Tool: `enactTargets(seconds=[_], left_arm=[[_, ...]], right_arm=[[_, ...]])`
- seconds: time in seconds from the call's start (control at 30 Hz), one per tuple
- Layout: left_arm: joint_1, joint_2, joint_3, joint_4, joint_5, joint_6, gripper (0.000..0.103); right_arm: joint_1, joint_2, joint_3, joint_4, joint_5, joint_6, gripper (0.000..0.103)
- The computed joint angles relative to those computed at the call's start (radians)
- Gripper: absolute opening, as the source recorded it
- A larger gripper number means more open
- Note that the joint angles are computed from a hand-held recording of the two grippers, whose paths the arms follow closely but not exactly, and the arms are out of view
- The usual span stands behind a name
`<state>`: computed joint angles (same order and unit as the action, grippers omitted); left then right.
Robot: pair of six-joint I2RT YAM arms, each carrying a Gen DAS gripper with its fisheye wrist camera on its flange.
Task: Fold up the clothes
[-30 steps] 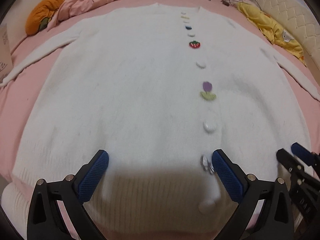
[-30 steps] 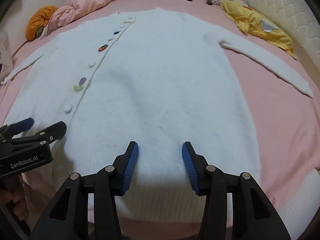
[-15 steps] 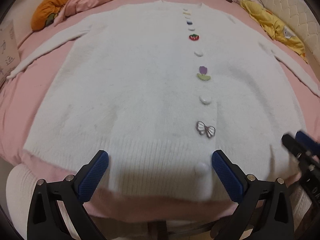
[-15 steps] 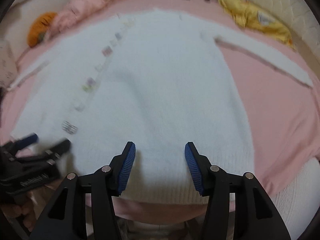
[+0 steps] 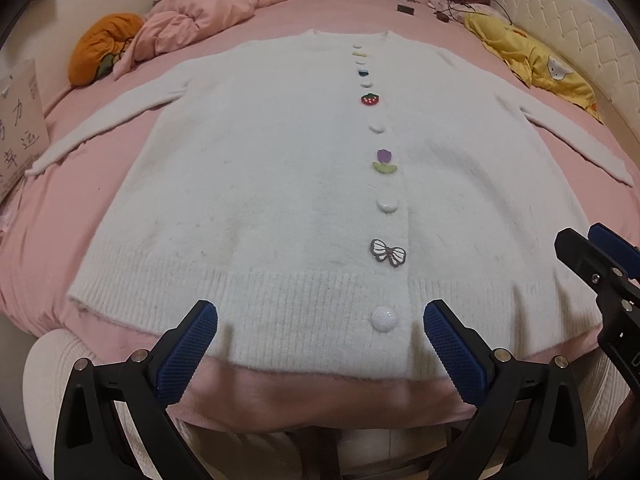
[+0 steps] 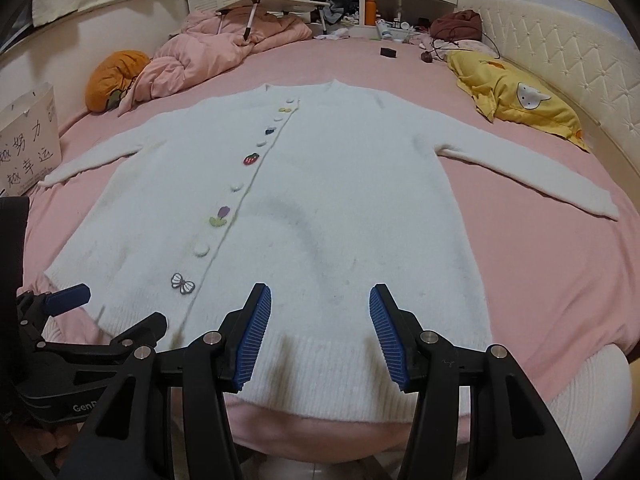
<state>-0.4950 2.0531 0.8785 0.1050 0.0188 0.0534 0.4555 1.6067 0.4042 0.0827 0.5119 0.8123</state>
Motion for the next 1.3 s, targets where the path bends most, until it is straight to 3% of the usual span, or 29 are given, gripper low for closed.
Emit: enactTargets(seconds=[0.73, 0.93, 1.07, 1.23, 1.3], left_arm=[[0.013, 0.044, 0.053, -0.061, 0.022, -0.041, 0.103], [0.141, 0.058, 0.111, -0.104, 0.27, -0.112, 0.103], [0.284, 0.08, 0.206, -0.144, 0.421, -0.152, 0.103], [0.507, 0.207, 0.477, -0.229, 0.58, -0.264, 0.103], [0.591, 0.309, 0.647, -0.28, 0.66, -0.335, 0.103]], right_arm=[[-0.062, 0.075, 0.0, 0.051, -0.087, -0.036, 0.052], [-0.13, 0.236, 0.065, 0.058, -0.2, -0.065, 0.053], [-0.124, 0.254, 0.073, 0.06, -0.192, -0.067, 0.053], [-0.12, 0.277, 0.09, 0.05, -0.185, -0.069, 0.057], [-0.121, 0.281, 0.096, 0.048, -0.183, -0.072, 0.058]])
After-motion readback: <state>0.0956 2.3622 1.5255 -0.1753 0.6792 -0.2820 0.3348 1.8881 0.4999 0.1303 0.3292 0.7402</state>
